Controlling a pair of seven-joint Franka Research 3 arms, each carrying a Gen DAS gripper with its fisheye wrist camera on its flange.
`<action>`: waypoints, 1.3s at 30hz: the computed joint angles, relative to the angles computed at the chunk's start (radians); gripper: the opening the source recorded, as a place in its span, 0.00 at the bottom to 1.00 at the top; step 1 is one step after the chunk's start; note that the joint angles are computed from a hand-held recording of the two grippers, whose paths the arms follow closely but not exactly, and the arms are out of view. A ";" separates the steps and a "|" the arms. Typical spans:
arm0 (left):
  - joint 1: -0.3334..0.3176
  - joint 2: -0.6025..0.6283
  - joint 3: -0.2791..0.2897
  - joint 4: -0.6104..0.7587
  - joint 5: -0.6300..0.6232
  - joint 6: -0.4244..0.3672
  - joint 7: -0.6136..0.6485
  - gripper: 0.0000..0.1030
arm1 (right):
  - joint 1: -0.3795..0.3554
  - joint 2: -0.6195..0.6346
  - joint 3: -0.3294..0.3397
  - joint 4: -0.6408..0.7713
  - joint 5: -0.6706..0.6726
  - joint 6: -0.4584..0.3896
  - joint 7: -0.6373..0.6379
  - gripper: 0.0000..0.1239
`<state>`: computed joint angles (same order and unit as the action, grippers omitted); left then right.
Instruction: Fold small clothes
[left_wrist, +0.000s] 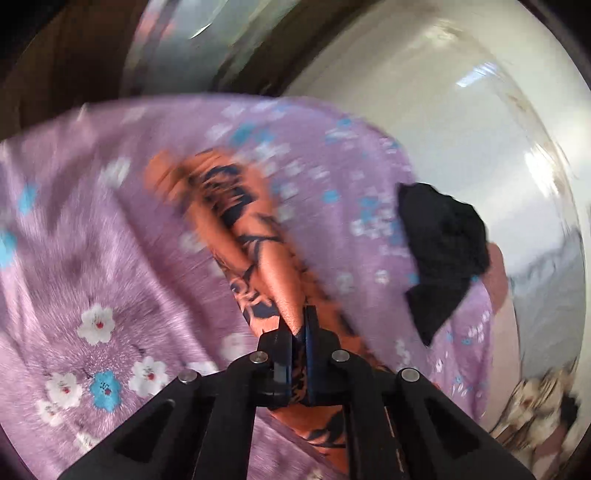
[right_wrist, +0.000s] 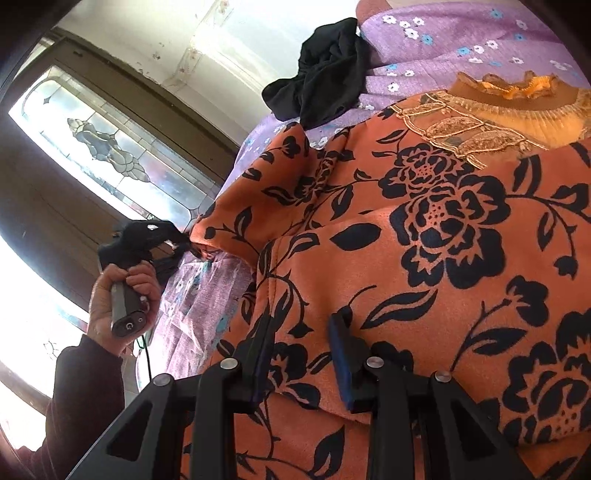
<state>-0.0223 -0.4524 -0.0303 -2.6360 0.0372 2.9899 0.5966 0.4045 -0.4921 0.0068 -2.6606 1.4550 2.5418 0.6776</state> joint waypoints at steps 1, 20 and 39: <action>0.018 -0.012 -0.030 0.014 0.025 -0.013 -0.005 0.05 | -0.010 -0.012 -0.011 -0.004 -0.030 -0.022 0.027 0.27; -0.342 0.350 -0.347 0.578 0.349 -0.242 0.321 0.45 | -0.349 -0.300 -0.285 -0.028 -0.312 0.006 0.357 0.63; -0.198 0.242 -0.252 0.422 0.392 -0.560 -0.010 0.66 | -0.377 -0.136 -0.198 0.046 -0.433 -0.096 0.401 0.63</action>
